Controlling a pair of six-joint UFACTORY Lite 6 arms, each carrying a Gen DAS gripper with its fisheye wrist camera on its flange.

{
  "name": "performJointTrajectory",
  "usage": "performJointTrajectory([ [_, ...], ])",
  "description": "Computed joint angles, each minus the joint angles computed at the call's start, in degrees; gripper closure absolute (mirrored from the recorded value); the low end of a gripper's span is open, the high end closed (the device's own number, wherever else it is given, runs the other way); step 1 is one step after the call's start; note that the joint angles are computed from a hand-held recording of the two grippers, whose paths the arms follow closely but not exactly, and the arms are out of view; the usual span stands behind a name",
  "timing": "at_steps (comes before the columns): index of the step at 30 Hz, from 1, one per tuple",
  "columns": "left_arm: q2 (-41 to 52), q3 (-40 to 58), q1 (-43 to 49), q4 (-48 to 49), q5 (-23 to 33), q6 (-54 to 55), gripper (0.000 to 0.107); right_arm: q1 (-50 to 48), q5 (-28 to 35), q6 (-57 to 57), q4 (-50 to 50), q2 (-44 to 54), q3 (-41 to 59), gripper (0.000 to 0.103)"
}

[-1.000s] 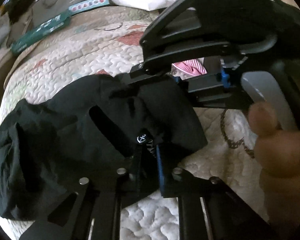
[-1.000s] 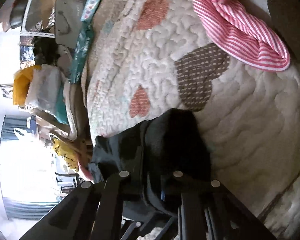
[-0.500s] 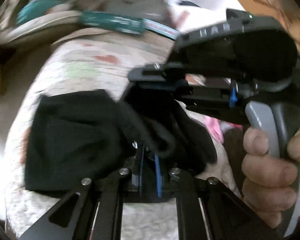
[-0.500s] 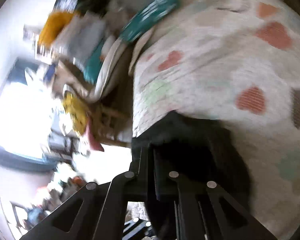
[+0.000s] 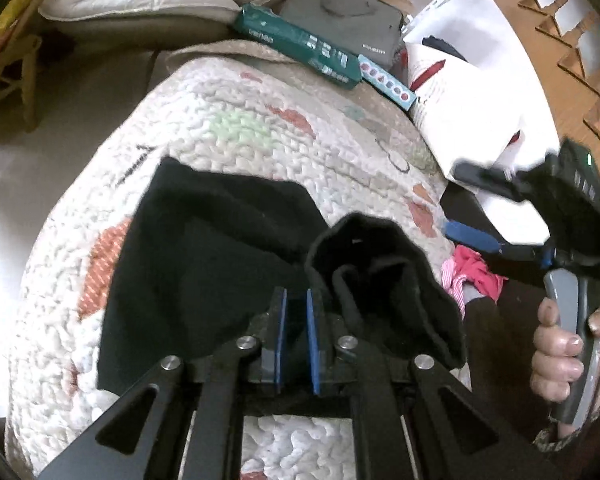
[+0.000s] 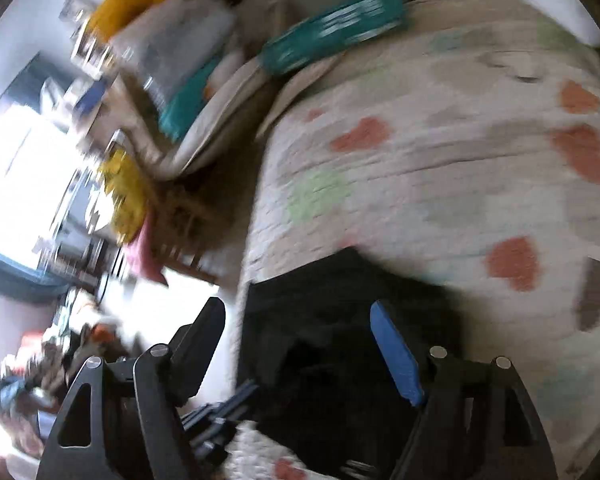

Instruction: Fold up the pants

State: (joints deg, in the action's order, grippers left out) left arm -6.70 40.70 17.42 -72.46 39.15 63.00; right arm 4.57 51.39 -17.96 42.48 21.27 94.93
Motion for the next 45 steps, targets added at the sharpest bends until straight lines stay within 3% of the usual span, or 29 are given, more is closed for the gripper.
performJointTrajectory([
  [4,3.0,0.1,0.0,-2.4,2.5,1.3,0.096,-8.7,-0.7,-4.7,-0.2,-4.8,-9.2,0.022],
  [7,4.3,-0.1,1.8,-5.8,7.3,3.4,0.077,-12.0,-0.9,-11.7,5.1,-7.2,-16.9,0.022],
  [11,3.8,-0.1,0.6,-8.7,10.5,5.2,0.066,-10.1,-2.2,-20.0,11.5,-9.0,-23.3,0.022],
  [14,4.8,1.1,-4.2,-10.6,9.3,6.1,0.061,-4.9,-6.8,-19.0,7.0,-8.9,-23.5,0.023],
  [15,5.2,1.4,-6.0,-10.8,8.4,6.5,0.061,-3.1,-9.5,-16.2,2.9,-7.9,-23.0,0.036],
  [16,5.6,1.7,-8.1,-11.3,7.2,7.2,0.061,-2.8,-9.8,-14.3,1.2,-6.4,-22.1,0.079],
  [19,5.6,1.2,-11.8,-13.4,4.3,9.1,0.061,-4.9,-6.3,-12.5,4.7,-2.7,-20.5,0.085],
  [21,7.8,2.3,-11.1,-14.1,6.3,9.3,0.061,-5.2,-6.4,-11.2,4.6,-3.6,-21.2,0.087],
  [28,6.1,4.4,-3.5,-12.0,13.5,6.0,0.061,-5.2,-2.6,-7.5,8.6,-5.5,-20.0,0.088],
  [33,6.2,7.6,8.1,-9.7,19.0,4.1,0.061,1.7,-1.5,1.1,7.8,-3.1,-9.9,0.088],
  [36,10.3,10.0,14.5,-6.6,17.9,0.8,0.059,8.3,-2.4,7.3,4.0,2.8,-0.8,0.087],
  [38,14.6,12.2,18.3,-3.3,12.7,-4.9,0.059,12.9,-3.3,11.6,0.7,8.2,5.1,0.086],
  [41,18.4,14.1,23.0,0.5,7.1,-11.7,0.059,18.7,-5.6,19.1,-4.5,17.0,12.8,0.078],
  [43,19.3,15.1,26.6,1.4,7.2,-14.5,0.059,20.8,-7.8,22.6,-5.6,21.1,14.7,0.053],
  [45,17.9,15.0,29.1,1.1,7.0,-15.3,0.059,20.6,-8.6,18.7,1.0,21.4,13.4,0.034],
])
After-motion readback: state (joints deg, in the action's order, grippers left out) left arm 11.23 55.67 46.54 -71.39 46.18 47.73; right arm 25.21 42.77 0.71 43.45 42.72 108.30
